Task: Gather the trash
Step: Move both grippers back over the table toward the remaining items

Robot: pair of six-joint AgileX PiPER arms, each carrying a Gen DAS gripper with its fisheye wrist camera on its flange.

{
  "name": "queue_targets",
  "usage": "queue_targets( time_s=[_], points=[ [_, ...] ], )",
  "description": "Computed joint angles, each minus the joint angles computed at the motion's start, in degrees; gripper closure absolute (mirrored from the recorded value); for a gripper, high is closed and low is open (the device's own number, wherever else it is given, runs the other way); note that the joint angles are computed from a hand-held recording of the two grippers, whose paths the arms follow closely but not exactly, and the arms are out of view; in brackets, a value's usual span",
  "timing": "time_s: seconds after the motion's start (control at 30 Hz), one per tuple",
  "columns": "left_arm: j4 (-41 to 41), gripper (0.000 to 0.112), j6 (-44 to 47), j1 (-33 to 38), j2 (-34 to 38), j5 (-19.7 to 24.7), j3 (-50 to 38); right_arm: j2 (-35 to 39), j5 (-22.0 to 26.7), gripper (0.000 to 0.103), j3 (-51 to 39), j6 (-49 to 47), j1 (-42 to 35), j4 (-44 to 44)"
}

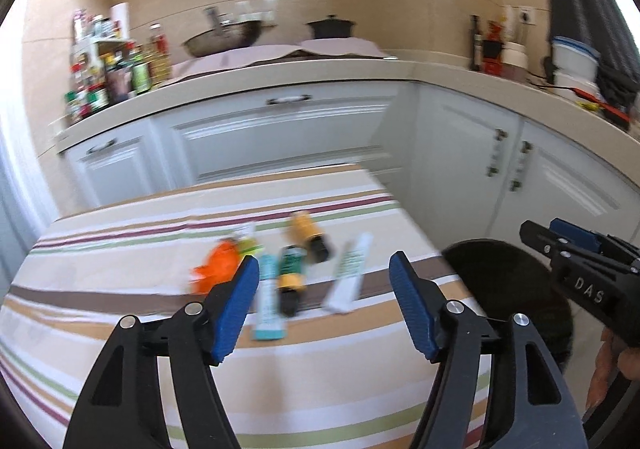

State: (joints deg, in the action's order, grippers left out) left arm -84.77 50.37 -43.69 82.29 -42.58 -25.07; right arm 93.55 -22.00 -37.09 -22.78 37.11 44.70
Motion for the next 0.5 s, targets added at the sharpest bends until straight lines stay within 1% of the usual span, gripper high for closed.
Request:
queue_targets(
  time_s=[0.17, 0.33, 0.43, 0.5],
  points=[
    [0.13, 0.046, 0.38, 5.53, -4.77, 0.36, 4.83, 4.36, 1.01, 0.056, -5.96, -6.4, 5.64, 7.58],
    [2.97, 0.046, 0.02, 13.46, -8.56, 3.07, 8.58, 9.37, 3.47, 0.056, -12.79, -14.19, 8.36, 15.93],
    [6.3, 0.046, -0.86, 19.13, -10.23, 5.6, 10.57, 12.74, 4.81, 0.056, -17.28, -22.16, 9.64, 23.87],
    [8.7, 0.046, -1.41, 22.91, -11.1, 7.23, 11.69, 14.96, 5.41, 0.056, -20.54, -29.9, 10.5, 31.64]
  ],
)
